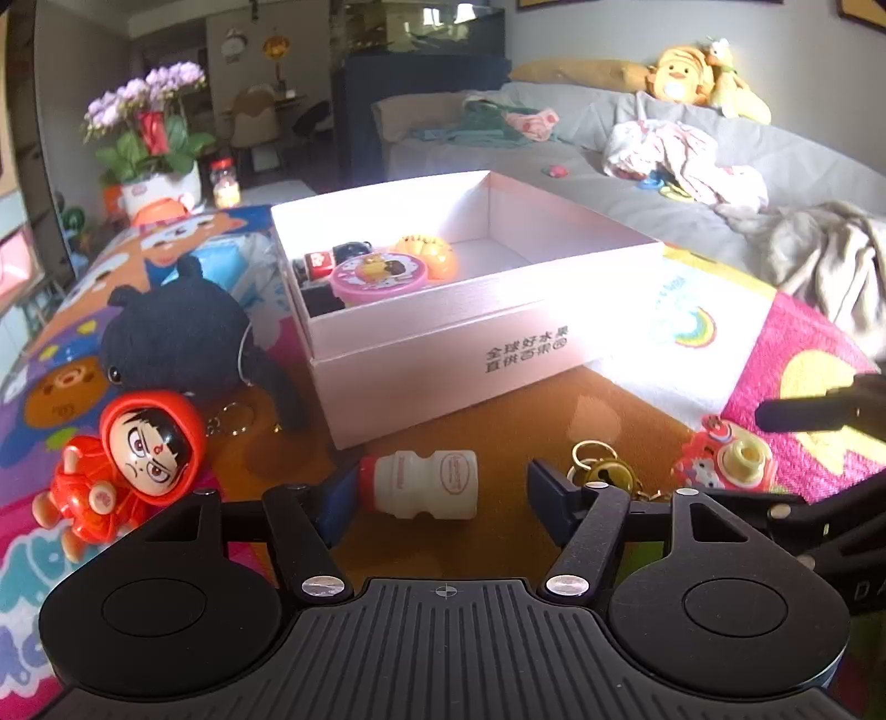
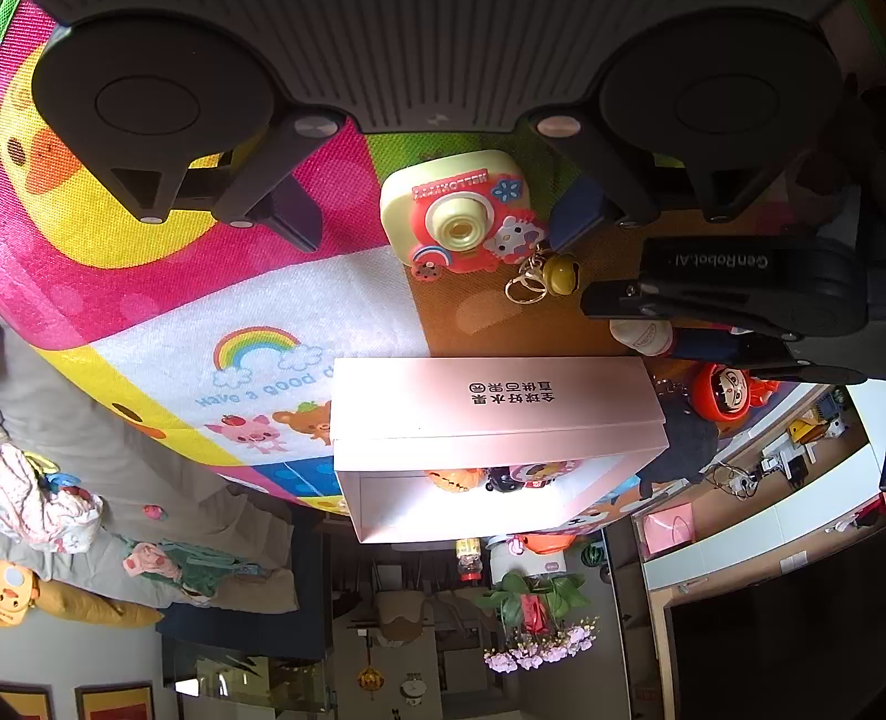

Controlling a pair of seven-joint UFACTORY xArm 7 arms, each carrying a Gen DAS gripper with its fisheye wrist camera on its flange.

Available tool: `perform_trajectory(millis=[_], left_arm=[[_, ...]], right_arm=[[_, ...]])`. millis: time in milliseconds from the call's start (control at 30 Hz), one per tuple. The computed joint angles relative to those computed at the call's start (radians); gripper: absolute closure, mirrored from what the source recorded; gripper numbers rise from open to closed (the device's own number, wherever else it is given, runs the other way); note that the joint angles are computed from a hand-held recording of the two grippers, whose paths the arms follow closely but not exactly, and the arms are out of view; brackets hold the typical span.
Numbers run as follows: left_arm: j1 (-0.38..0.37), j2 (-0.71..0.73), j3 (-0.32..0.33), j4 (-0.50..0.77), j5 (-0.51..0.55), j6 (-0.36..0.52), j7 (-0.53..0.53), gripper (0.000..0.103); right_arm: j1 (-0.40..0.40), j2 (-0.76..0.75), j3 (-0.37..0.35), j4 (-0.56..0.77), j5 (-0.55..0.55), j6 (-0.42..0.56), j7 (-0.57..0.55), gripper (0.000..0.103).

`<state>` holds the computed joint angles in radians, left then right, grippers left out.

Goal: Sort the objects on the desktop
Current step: 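Grasp the Hello Kitty toy with the right gripper while the left gripper grasps the white bottle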

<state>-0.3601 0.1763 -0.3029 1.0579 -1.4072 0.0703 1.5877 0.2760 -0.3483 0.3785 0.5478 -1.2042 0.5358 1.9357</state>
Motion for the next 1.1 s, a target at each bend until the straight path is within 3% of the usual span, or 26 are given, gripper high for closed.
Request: perform_trajectory(millis=[133, 233, 367, 467, 600, 700, 767, 933, 1000, 1100], left_arm=[[-0.015, -0.009, -0.011, -0.001, -0.138, -0.061, 0.17, 0.032], [-0.045, -0.031, 0.019, -0.006, -0.246, -0.063, 0.292, 0.032], [-0.078, -0.025, 0.055, -0.011, -0.151, -0.054, 0.172, 0.033], [-0.069, -0.004, 0.046, 0.004, -0.116, -0.059, 0.125, 0.037], [-0.056, 0.0, 0.038, 0.015, -0.154, -0.057, 0.164, 0.054], [-0.053, -0.025, 0.044, -0.005, -0.168, -0.042, 0.178, 0.055], [-0.052, -0.059, 0.054, -0.035, -0.219, -0.023, 0.24, 0.055], [-0.055, -0.154, 0.085, -0.139, -0.254, 0.025, 0.318, 0.055], [-0.054, -0.191, 0.091, -0.177, -0.259, 0.042, 0.344, 0.055], [-0.045, -0.252, 0.103, -0.211, -0.262, 0.094, 0.355, 0.055]], right_arm=[[0.0, -0.004, 0.0, -0.002, 0.001, 0.0, -0.001, 0.013], [0.0, -0.003, 0.001, -0.001, 0.0, 0.001, -0.002, 0.013], [0.0, -0.002, 0.001, 0.001, -0.001, 0.0, -0.002, 0.013], [0.0, -0.002, 0.0, 0.0, -0.006, -0.004, -0.001, 0.013], [0.001, 0.008, -0.006, 0.005, -0.007, -0.017, -0.021, 0.013], [0.001, 0.009, -0.005, 0.008, -0.005, -0.012, -0.025, 0.014], [0.004, 0.006, -0.005, 0.005, -0.01, -0.017, -0.033, 0.028], [0.034, 0.019, -0.028, 0.023, 0.08, -0.031, -0.232, 0.046], [0.053, -0.008, -0.066, 0.013, 0.19, -0.08, -0.367, 0.047], [0.075, -0.114, -0.079, -0.002, 0.296, -0.062, -0.514, 0.047]])
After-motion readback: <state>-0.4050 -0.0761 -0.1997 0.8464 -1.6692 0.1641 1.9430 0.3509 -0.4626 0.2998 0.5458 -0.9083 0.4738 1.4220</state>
